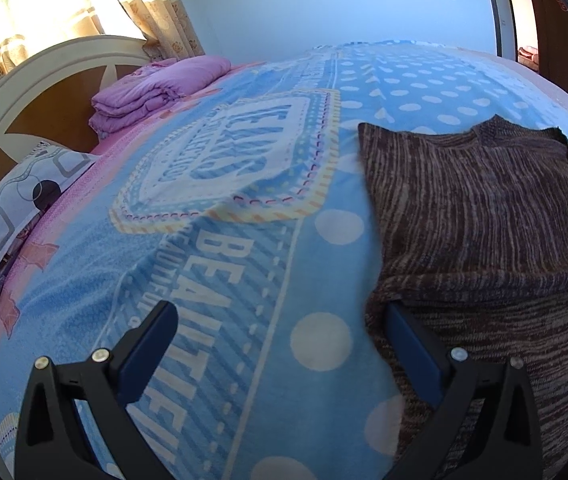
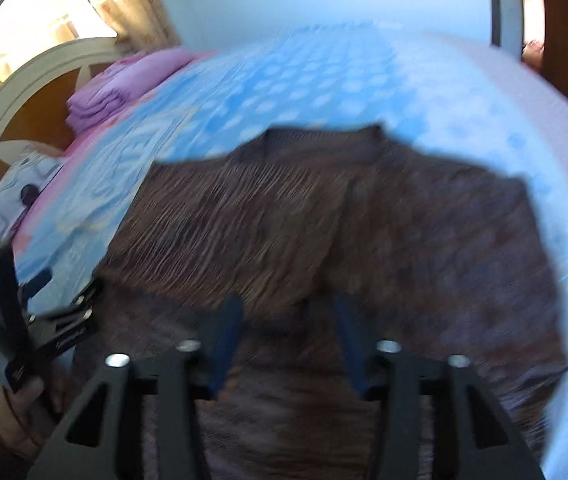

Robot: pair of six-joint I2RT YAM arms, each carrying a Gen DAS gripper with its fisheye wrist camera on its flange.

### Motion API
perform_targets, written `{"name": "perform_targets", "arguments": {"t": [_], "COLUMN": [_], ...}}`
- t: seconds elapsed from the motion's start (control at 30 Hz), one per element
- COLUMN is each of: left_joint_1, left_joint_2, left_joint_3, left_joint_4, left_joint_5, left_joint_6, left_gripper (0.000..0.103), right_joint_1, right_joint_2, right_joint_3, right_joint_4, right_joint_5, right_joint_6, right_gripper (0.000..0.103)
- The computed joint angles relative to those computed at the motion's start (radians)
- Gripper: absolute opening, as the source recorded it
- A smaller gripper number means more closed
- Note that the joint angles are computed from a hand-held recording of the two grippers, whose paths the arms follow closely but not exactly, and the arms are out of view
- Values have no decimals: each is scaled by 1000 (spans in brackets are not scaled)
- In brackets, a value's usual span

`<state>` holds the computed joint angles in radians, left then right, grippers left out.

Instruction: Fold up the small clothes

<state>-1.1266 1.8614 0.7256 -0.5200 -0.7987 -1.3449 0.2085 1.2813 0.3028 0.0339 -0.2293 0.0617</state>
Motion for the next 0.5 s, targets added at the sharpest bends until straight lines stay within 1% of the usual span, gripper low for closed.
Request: {"name": "perform_targets", "arguments": {"t": [0.03, 0.07, 0.1, 0.13, 0.2, 0.3, 0.33, 0.37, 0.47, 0.5], "left_joint_1": [0, -1, -1, -1, -1, -1, -1, -1, -1, -11], "left_joint_2": [-2, -7, -10, -14, -19, -25, -28, -31, -59, -65], "left_joint_3": [-2, -8, -12, -17, -24, -33, -36, -40, -67, -70], "left_joint_4": [-1, 4, 7, 12, 19, 25, 28, 31, 50, 30], "left_joint_5": [1, 3, 4, 5, 7, 7, 8, 10, 38, 43], "left_joint_6": [-5, -10, -12, -15, -19, -25, -27, -29, -40, -67], "left_gripper": [103, 103, 103, 103, 103, 103, 103, 103, 103, 103], "right_joint_1": [24, 39, 42, 52, 60, 98, 100, 104, 107, 107], "right_joint_2": [34, 67, 67, 50, -8, -190, -213, -217, -124, -134], "right_joint_3": [-9, -17, -38, -50, -71, -119, -127, -133, -148, -157], "right_joint_4": [34, 73, 111, 117, 95, 0, -16, -27, 59, 71], "right_joint_5": [29, 60, 67, 71, 63, 88, 89, 93, 106, 112], "right_joint_6": [15, 21, 23, 28, 23, 12, 7, 7, -12, -17], "right_gripper": [36, 35, 34, 25, 13, 12, 12, 12, 12, 13]}}
